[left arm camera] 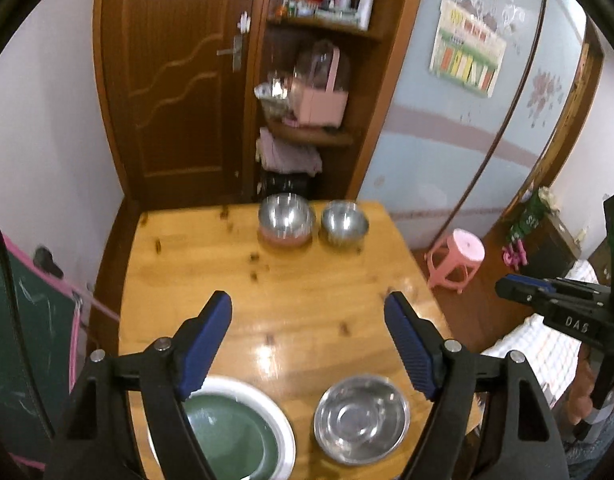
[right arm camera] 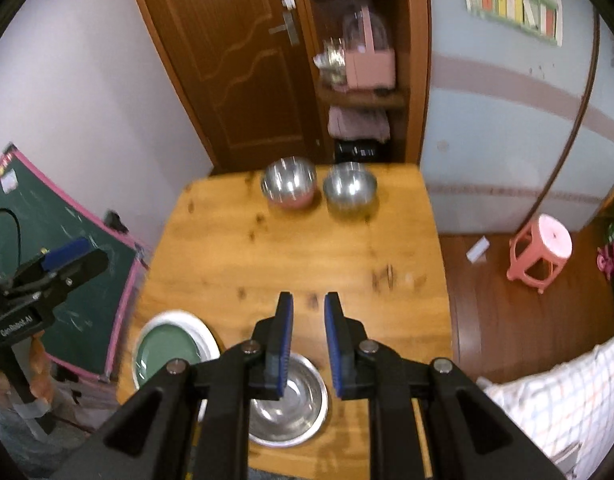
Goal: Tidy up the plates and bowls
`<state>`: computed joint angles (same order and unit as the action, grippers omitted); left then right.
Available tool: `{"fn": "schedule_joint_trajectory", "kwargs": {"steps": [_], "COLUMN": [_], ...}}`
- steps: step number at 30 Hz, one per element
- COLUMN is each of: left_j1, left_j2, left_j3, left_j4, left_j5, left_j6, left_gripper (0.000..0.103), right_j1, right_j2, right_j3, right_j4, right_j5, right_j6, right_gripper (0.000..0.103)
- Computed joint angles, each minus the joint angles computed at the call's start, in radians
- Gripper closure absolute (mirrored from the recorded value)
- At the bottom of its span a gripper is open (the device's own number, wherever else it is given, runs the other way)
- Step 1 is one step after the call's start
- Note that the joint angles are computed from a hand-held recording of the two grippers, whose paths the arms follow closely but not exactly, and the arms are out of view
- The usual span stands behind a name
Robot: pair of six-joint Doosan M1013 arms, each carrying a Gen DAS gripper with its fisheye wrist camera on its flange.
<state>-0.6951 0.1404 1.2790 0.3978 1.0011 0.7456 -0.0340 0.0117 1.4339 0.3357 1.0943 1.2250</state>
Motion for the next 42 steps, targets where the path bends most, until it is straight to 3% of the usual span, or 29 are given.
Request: {"fn": "schedule_joint_trajectory", "kwargs": {"steps": [4,5,7,13,21,28,35,42], "left_j1": [0.026,0.038,0.057,0.113,0.205,0.269,0.294,0.309], "left_j2": [0.029,0.040,0.061,0.168,0.333,0.451,0.502,0.531], "left_j3": [-0.094,-0.120,-0.162,-0.289,-0.409,-0.421,-0.372,-0.357], "left_j4": [-0.016,-0.034,-0.054,-0.039,-0.118,-0.277,-0.340,-0.400], "left_j5": [0.036,0.039,0.044,0.067,0.082,0.062,0.013,-0.038], "left_j6": [0.043,0.058,0.072,0.097,0.103,0.044,-0.023,-0.033], "left_gripper": [0.020,0.020,0.019,0.019,0.019,0.020,0.021,0.025], "right_j1": [0.006,0.010,0.015,0.031,0.072,0.094,0.108,0.106], "right_j2": [0.043,0.054,0.083,0.192,0.366,0.497,0.616,0.662], "right_j3": [-0.117,-0.138,-0.187,-0.334,-0.503,-0.578,-0.637,-0.631], "right_j4": [0.008,-0.001,-0.012,-0.031,-0.099,-0.051,-0.016,0.042], "right_j5": [0.028,0.027,0.033,0.070,0.139,0.184,0.277,0.301], "right_j6": [0.013,0.021,0.046,0.135,0.174,0.157,0.226,0.289], "right_gripper": [0.085,0.082,0.066,0.065,0.065,0.065,0.065,0.065]}}
